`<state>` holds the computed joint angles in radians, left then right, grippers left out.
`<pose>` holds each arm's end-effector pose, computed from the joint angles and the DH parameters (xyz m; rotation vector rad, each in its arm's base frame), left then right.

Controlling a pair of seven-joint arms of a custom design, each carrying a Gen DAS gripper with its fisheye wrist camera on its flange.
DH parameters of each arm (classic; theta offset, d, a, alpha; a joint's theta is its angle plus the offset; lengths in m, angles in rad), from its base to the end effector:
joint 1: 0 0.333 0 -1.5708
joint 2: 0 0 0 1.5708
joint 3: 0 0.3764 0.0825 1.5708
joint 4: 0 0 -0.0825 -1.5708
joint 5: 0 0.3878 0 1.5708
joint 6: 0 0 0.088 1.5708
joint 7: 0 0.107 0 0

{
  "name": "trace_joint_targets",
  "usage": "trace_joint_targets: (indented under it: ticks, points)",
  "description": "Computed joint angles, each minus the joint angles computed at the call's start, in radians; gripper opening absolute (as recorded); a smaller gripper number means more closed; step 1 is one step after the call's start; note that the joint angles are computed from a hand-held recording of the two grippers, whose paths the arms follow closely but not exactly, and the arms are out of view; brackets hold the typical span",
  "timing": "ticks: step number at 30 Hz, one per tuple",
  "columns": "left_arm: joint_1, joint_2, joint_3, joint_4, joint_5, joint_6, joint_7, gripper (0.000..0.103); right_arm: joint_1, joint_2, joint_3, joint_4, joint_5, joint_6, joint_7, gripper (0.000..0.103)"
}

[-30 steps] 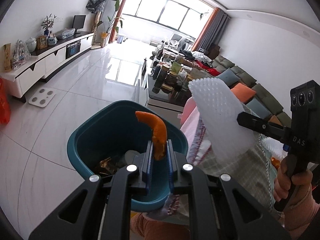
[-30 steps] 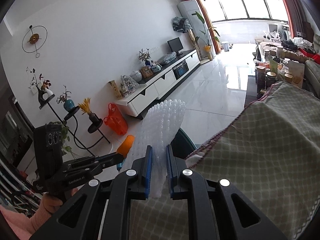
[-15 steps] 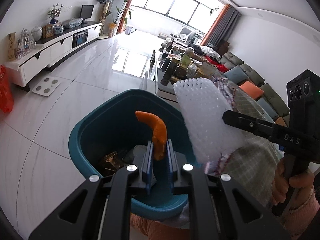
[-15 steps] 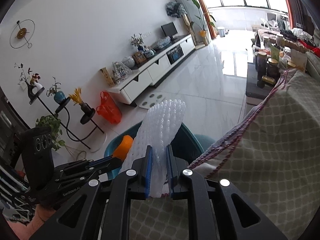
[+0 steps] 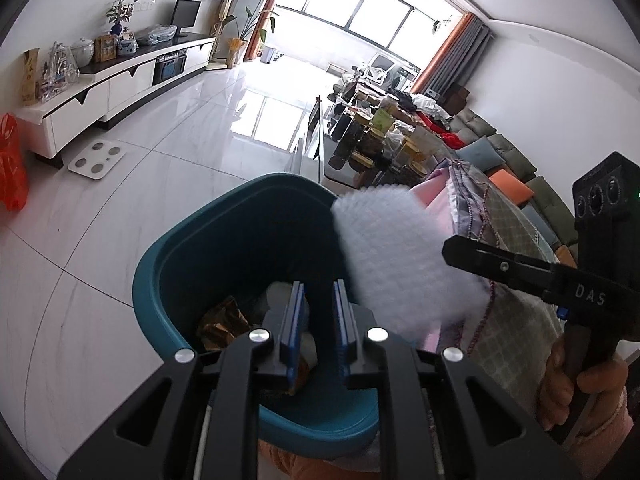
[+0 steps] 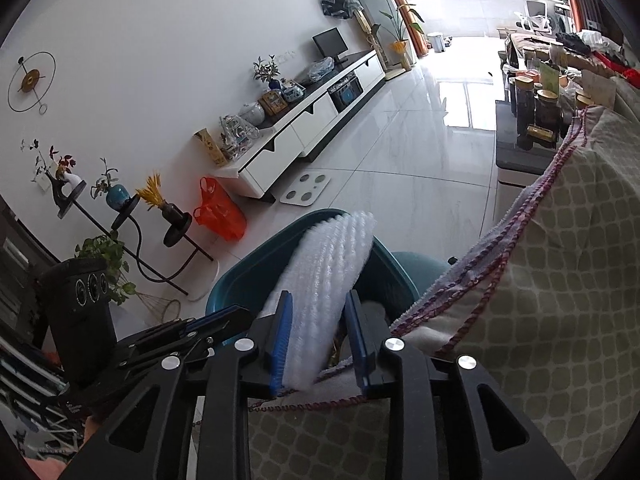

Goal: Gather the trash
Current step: 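Open both tools over the teal bin to drop the peel and sleeve, then move both open tools back over the table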

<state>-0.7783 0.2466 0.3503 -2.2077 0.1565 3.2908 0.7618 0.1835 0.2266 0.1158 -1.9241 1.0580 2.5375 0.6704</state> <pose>0.5492 -0.2839 0.4305 -2.0287 1.7136 -1.1456 0.6285 0.1776 0.4675 -1.9226 1.2741 0.0749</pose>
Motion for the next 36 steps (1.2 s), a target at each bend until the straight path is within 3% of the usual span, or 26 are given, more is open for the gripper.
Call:
trace_joint_targets:
  ticks: [2, 8, 13, 18, 20, 24, 27, 29, 34, 36]
  points:
    - [-0.033, -0.002, 0.035, -0.004, -0.006, 0.006, 0.005, 0.016, 0.000, 0.001, 0.000, 0.002, 0.000, -0.002, 0.002, 0.040]
    - [-0.154, -0.008, 0.146, -0.013, -0.058, 0.018, 0.038, 0.016, -0.009, -0.016, -0.001, -0.014, 0.031, -0.011, -0.027, 0.040]
    - [-0.306, -0.012, 0.272, -0.035, -0.141, 0.062, 0.126, 0.026, -0.013, -0.051, -0.009, -0.049, 0.076, -0.008, -0.077, 0.040]
    - [-0.355, -0.018, 0.282, -0.033, -0.195, 0.106, 0.219, 0.040, -0.016, -0.131, -0.029, -0.123, 0.166, 0.005, -0.191, 0.040]
    - [-0.323, -0.021, 0.231, -0.022, -0.186, 0.124, 0.243, 0.045, -0.013, -0.166, -0.042, -0.153, 0.195, 0.015, -0.233, 0.040]
    - [-0.178, -0.016, 0.054, 0.020, -0.110, 0.150, 0.248, 0.051, -0.014, -0.246, -0.080, -0.225, 0.263, 0.046, -0.309, 0.040]
    - [-0.046, 0.002, -0.106, 0.068, -0.028, 0.152, 0.237, 0.053, -0.020, -0.297, -0.109, -0.271, 0.308, 0.074, -0.349, 0.040]
    - [0.068, 0.026, -0.241, 0.117, 0.048, 0.139, 0.221, 0.053, -0.025, -0.329, -0.127, -0.301, 0.330, 0.089, -0.363, 0.040]
    - [0.252, 0.101, -0.494, 0.236, 0.133, 0.085, 0.247, 0.053, -0.050, -0.405, -0.170, -0.376, 0.386, 0.145, -0.397, 0.040]
    - [0.292, 0.132, -0.561, 0.280, 0.160, 0.063, 0.260, 0.053, -0.060, -0.434, -0.181, -0.405, 0.408, 0.180, -0.413, 0.040]
